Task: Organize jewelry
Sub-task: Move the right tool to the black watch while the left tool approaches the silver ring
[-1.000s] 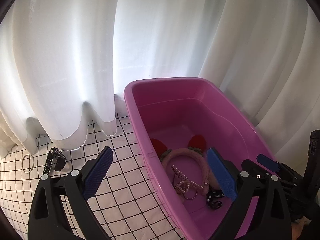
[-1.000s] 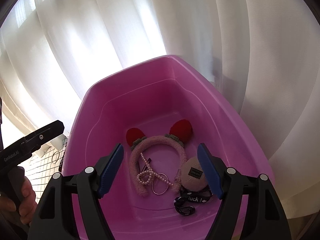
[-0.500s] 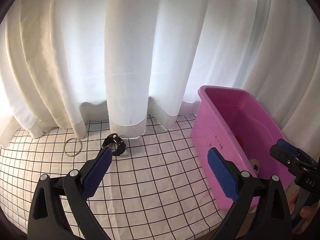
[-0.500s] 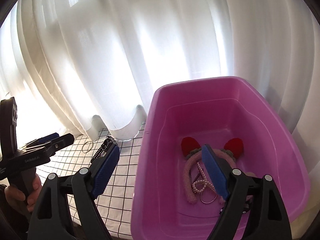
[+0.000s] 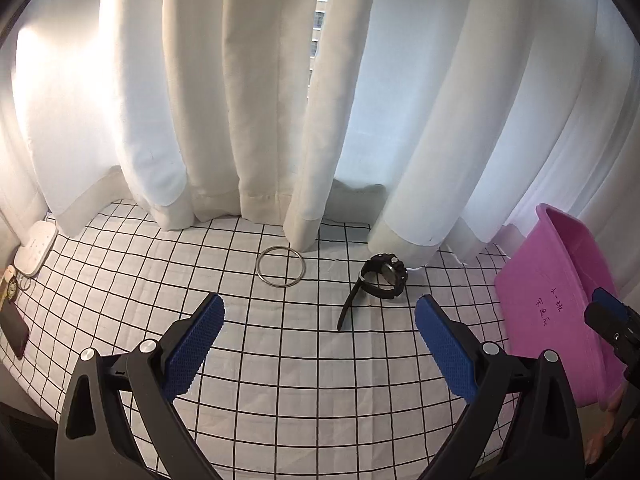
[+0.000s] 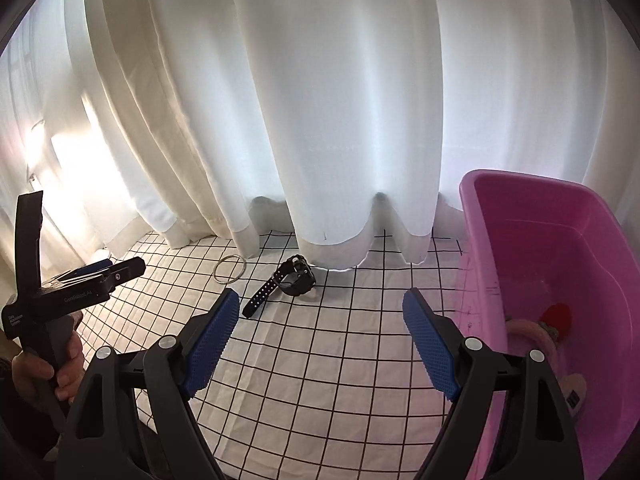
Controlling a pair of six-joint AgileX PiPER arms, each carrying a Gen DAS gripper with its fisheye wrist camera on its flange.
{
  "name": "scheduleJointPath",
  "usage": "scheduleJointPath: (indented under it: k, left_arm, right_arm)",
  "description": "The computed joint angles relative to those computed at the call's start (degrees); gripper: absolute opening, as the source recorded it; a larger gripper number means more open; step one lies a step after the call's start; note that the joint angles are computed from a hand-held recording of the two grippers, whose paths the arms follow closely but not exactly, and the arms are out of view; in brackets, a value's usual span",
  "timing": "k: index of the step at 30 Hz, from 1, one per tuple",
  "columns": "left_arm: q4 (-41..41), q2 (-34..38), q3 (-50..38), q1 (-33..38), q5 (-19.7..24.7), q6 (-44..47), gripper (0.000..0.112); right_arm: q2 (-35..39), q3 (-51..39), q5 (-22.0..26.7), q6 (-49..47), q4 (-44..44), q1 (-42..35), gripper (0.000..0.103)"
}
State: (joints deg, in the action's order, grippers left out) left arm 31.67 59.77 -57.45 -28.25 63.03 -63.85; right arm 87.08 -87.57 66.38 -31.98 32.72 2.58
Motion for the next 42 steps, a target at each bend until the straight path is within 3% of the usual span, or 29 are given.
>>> scheduleJointPath:
  k: [5, 9, 17, 21, 27, 29, 33, 39, 42]
  left_arm:
    - [-11.2, -5.2, 7.0, 18.7, -7.2, 15.9, 0.094]
    - [-19.4, -4.3, 11.0, 30.9, -13.8, 29.2, 0.094]
    - [-29.7, 7.9, 14.4, 40.2, -28.6, 46.3, 0.094]
    - [-34.7, 16.4, 13.5, 40.8, -35.1, 53.0, 0.094]
    - [-26.0, 26.3, 11.7, 37.3, -43.5, 49.2, 0.094]
    - [-23.6, 28.3, 11.0, 36.5, -44.7, 47.8, 0.094]
    - [-26.8, 30.1, 10.5, 36.2, -47.6, 51.7, 0.094]
    - [-16.0, 34.9, 7.9, 33.8, -48.4, 42.0, 0.094]
    - [-14.8, 36.8, 6.4, 33.5, -47.8, 40.9, 0.094]
  right_arm:
    - [2.4, 1.2, -5.9, 9.0, -5.0, 9.1, 0.08]
    - [5.6, 1.4, -9.2, 14.6, -8.3, 14.4, 0.08]
    - [15.9, -1.5, -15.2, 25.7, -16.2, 23.4, 0.08]
    - [21.5, -4.2, -17.4, 30.0, -18.9, 25.8, 0.08]
    - [30.3, -12.0, -16.7, 37.9, -25.2, 28.0, 0.08]
    - [32.8, -14.4, -15.9, 39.1, -25.7, 28.3, 0.08]
    - [35.9, -17.4, -15.5, 41.3, -27.4, 29.1, 0.08]
    - [39.9, -22.0, -13.8, 42.3, -29.4, 29.9, 0.08]
    - [41.8, -24.5, -12.3, 42.6, -29.9, 29.9, 0.08]
